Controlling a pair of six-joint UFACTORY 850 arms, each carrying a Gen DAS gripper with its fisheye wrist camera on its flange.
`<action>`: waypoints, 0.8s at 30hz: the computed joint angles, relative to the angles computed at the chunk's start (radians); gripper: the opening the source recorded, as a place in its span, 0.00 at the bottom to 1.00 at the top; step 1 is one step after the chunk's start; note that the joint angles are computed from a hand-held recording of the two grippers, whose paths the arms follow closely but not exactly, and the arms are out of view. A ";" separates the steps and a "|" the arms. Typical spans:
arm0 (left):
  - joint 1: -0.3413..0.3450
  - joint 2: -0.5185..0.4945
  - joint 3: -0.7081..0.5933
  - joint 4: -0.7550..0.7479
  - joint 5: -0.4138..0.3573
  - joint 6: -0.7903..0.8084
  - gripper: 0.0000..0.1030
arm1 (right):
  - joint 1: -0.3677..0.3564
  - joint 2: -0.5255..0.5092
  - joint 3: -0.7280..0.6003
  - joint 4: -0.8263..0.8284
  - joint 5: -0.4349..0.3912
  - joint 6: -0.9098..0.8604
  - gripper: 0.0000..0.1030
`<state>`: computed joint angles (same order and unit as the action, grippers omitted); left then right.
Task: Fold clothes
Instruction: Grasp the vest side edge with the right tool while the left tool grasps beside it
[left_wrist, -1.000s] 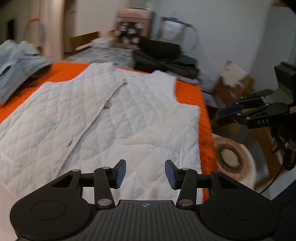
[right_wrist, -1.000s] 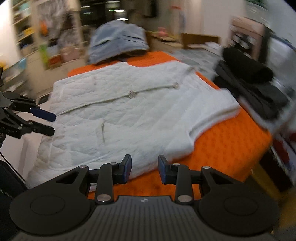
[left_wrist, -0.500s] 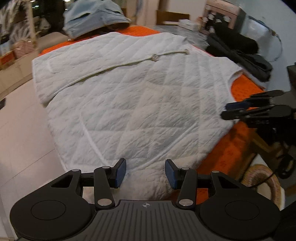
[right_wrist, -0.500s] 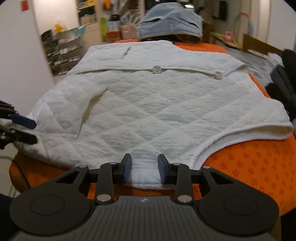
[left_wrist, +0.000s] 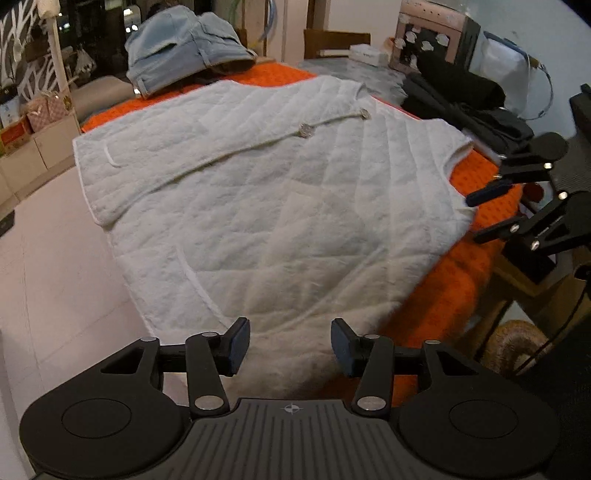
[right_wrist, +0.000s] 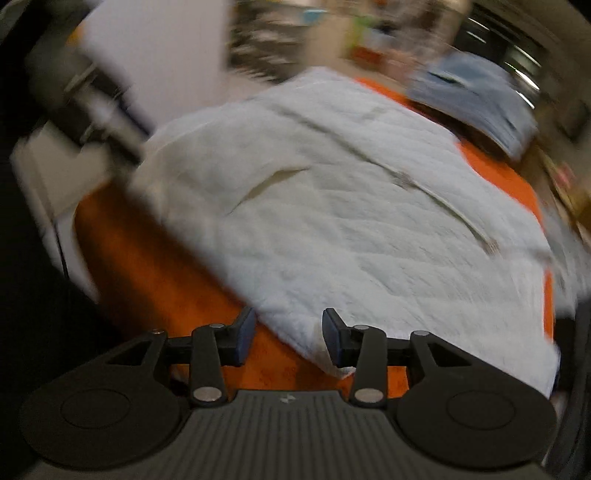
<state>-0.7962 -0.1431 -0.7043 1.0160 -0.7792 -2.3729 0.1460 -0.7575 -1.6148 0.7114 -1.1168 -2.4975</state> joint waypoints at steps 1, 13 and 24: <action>-0.002 -0.015 -0.018 -0.010 -0.010 0.007 0.56 | 0.001 -0.004 -0.003 -0.012 -0.001 -0.074 0.47; 0.029 -0.233 -0.253 -0.220 -0.152 0.145 0.62 | 0.014 -0.117 -0.156 -0.026 -0.150 -0.501 0.14; 0.003 -0.340 -0.343 -0.245 -0.308 0.239 0.67 | 0.013 -0.103 -0.233 0.009 -0.264 -0.254 0.13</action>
